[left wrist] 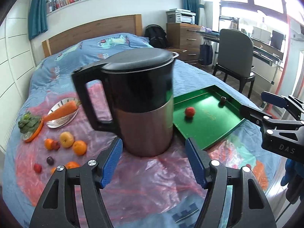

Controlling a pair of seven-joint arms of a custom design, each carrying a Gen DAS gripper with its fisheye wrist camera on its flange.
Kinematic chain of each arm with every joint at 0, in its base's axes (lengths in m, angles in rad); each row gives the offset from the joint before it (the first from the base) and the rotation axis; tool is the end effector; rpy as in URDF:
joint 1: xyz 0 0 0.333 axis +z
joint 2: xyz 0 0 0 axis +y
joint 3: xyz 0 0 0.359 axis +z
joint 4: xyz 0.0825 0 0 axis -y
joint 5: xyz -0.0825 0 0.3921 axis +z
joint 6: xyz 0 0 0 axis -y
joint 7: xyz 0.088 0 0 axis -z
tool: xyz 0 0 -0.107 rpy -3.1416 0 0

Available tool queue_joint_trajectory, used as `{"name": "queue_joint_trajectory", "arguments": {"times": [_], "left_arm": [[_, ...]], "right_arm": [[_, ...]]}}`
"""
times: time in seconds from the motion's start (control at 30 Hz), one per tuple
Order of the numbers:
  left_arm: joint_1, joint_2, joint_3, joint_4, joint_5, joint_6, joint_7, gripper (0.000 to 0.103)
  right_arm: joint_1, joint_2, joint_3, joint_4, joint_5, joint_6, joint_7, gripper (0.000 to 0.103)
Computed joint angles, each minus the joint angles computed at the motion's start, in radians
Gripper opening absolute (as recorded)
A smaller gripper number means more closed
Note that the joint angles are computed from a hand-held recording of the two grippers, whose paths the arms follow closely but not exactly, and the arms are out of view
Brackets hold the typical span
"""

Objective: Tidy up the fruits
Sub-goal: 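Move both open grippers back toward the fruits on the bed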

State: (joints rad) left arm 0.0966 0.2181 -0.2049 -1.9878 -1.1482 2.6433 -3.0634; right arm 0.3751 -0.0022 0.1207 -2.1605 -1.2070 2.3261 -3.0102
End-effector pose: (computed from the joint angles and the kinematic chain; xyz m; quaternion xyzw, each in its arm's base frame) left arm 0.6378 -0.0380 0.4290 -0.3372 0.8453 -0.3779 0.1702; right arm 0.5045 0.2542 0.4621 -0.4959 0.7428 -0.4015 0.2027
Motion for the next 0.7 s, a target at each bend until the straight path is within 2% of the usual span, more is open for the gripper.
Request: {"name": "queue_joint_trajectory", "arguments": {"times": [0.13, 0.3, 0.43, 0.57, 0.7], "left_arm": [[0.037, 0.019, 0.027, 0.014, 0.003, 0.032, -0.013, 0.063], [0.090, 0.051, 0.037, 0.033, -0.001, 0.080, -0.032, 0.063], [0.129, 0.087, 0.033, 0.058, 0.001, 0.119, -0.050, 0.063], [0.174, 0.151, 0.030, 0.110, 0.047, 0.139, -0.108, 0.063], [0.211, 0.235, 0.039, 0.187, 0.147, 0.125, -0.228, 0.063]], "right_arm": [[0.037, 0.057, 0.017, 0.066, -0.013, 0.014, 0.016, 0.103], [0.090, 0.128, 0.010, 0.145, -0.027, 0.049, 0.038, 0.103], [0.126, 0.206, -0.009, 0.234, -0.019, 0.115, 0.027, 0.103], [0.163, 0.319, -0.037, 0.357, 0.025, 0.178, -0.062, 0.103], [0.180, 0.449, -0.059, 0.488, 0.108, 0.247, -0.171, 0.103]]}}
